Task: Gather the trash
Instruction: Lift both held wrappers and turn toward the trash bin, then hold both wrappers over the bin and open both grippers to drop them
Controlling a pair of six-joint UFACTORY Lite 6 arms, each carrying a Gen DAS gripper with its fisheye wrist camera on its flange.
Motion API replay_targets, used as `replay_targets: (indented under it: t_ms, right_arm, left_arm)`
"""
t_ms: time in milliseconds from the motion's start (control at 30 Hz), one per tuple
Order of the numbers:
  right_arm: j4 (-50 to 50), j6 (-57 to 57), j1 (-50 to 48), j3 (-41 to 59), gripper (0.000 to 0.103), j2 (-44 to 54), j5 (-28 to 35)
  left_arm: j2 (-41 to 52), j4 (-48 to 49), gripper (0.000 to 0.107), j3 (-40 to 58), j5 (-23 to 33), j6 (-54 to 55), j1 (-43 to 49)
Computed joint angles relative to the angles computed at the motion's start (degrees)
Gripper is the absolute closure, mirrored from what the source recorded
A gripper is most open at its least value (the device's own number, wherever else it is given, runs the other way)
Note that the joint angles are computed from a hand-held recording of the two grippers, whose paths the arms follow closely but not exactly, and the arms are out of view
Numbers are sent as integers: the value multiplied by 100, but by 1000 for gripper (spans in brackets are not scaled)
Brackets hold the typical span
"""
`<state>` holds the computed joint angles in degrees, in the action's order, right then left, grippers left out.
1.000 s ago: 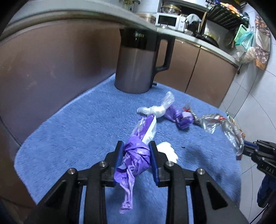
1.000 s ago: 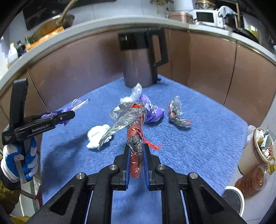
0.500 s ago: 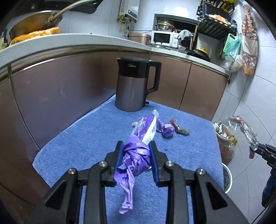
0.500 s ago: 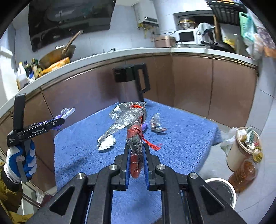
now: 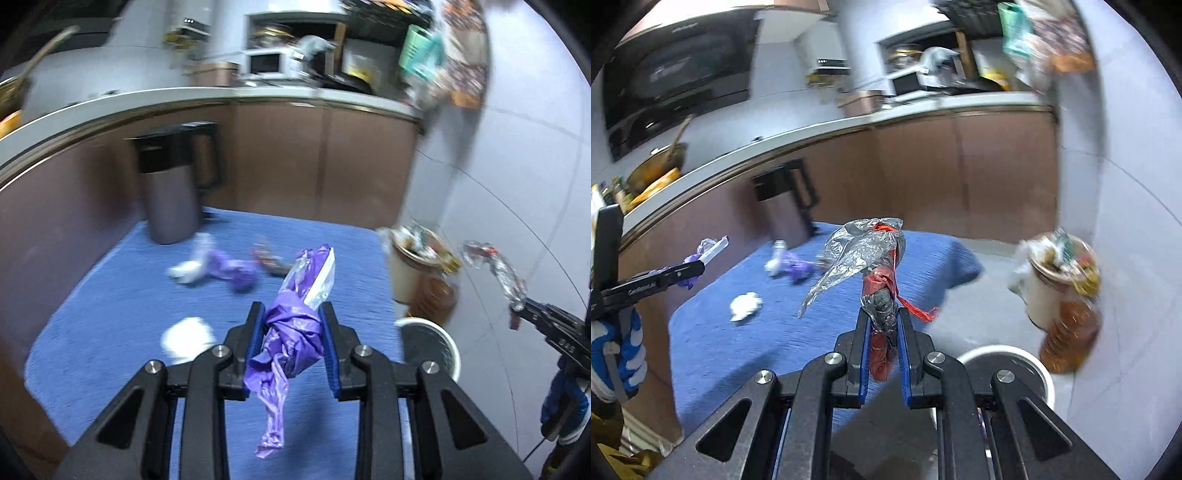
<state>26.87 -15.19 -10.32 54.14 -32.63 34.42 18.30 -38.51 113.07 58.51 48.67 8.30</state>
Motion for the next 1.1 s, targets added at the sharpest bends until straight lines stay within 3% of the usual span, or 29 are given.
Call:
replay_targets:
  t_ms: [267,533,867,1100]
  right_arm:
    - [1891,-2390,-2358,-1090,90,360,445]
    - [2903,-3981,-3266,-1422,90,1908,166]
    - [3808,-5128,-3329,-1238,90,3439,-261]
    - [4163,-5563,-3286,-1025,90,4157,-439]
  left_arm:
    - [-71,1327,79,-1011,-1034,-1045,-2583]
    - [1417,2435,79,-181,-1395,-2199,-4213]
    - [3248,2981,79,1679,-1061,-2797,-4697]
    - [3743,3226,79,2105,-1129,-2968,-4810]
